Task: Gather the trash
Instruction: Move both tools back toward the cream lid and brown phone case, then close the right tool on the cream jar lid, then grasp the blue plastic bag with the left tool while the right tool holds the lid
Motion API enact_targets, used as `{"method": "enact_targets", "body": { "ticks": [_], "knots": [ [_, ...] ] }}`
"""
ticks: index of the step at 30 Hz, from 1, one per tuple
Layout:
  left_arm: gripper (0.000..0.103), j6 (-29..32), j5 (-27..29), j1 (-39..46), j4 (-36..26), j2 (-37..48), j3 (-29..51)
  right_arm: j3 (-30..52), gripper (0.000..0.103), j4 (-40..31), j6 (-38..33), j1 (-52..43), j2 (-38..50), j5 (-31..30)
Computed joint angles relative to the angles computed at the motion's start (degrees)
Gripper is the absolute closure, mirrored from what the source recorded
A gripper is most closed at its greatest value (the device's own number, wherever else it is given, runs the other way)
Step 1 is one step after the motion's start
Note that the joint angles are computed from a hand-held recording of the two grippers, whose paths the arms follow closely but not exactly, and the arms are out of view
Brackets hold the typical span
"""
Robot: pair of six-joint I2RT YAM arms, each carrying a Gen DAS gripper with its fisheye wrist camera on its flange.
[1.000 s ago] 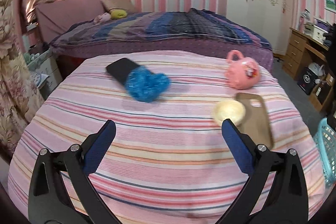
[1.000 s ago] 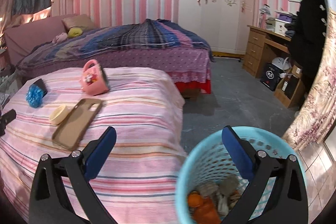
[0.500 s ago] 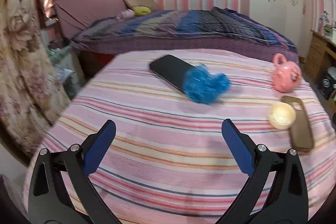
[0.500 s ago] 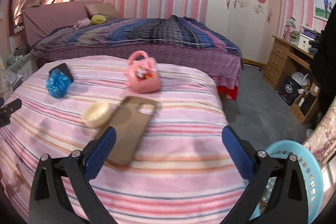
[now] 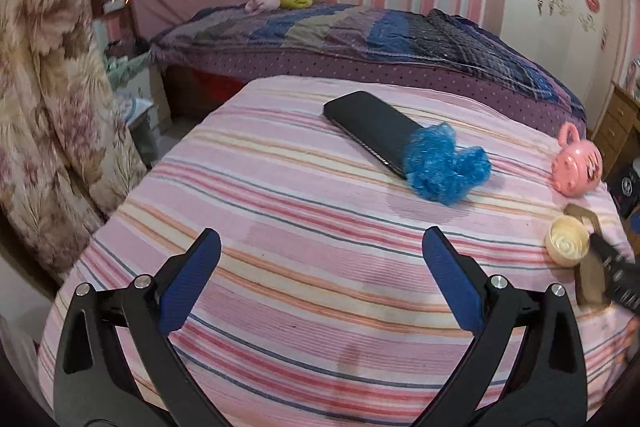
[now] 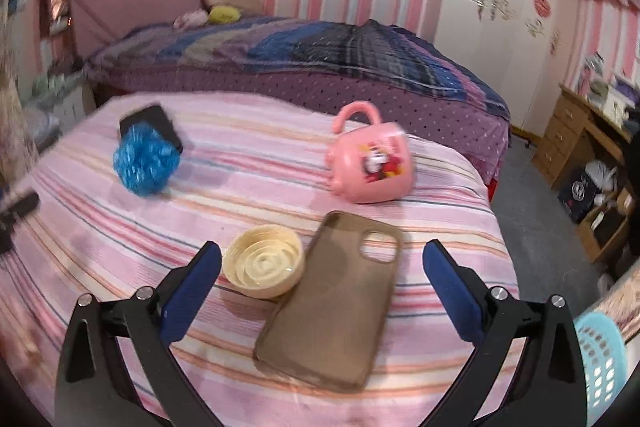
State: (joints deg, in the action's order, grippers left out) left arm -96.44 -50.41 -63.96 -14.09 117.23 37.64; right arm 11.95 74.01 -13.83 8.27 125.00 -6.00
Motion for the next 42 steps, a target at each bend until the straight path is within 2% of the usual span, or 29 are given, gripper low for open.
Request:
{"method": "enact_targets", "body": {
  "ticks": [3, 13, 15, 16, 17, 20, 26, 29, 36, 42],
  "knots": [
    [0.006, 0.2, 0.9, 1.0, 0.9, 0.9, -0.3, 3.1, 0.005, -4.3, 0.1, 2.1, 1.4, 0.8],
    [0.006, 4.3, 4.0, 3.7, 2.5, 5.7, 3.2, 7.6, 0.007, -8.2, -0.2, 6.8, 4.7, 5.1],
    [0.006, 4.4, 4.2, 3.9, 2.4, 5.9, 3.6, 8.9, 0.023, -9.9, -1.0, 7.1, 5.3, 5.3],
    [0.006, 4.4, 4.2, 4.0, 2.6, 6.0, 3.6, 9.7, 0.038, -11.3, -1.5, 7.1, 5.6, 5.2],
    [0.006, 4.4, 4.2, 4.1, 2.9, 6.1, 3.6, 9.8, 0.042, -11.3, -1.9, 7.1, 5.8, 5.2],
    [0.006, 4.2, 4.4, 4.2, 2.2, 7.0, 4.5, 9.6, 0.042, -10.4, -2.7, 6.6, 5.8, 4.3],
    [0.006, 4.4, 4.9, 3.9, 0.4, 8.8, 7.0, 6.9, 0.042, -3.5, -4.2, 3.9, 7.1, 1.3],
    [0.006, 4.7, 4.8, 3.5, 0.3, 9.2, 7.9, 6.2, 0.042, -3.0, -5.0, 1.9, 6.2, 0.3],
    [0.006, 8.1, 5.8, 3.7, 4.3, 10.8, 10.0, 7.6, 0.042, -9.7, -7.5, -10.5, 0.4, -9.3],
    [0.006, 14.1, 8.5, 7.7, 10.8, 11.2, 10.0, 10.8, 0.042, -13.0, -9.5, -15.7, -0.6, -12.0]
  ]
}}
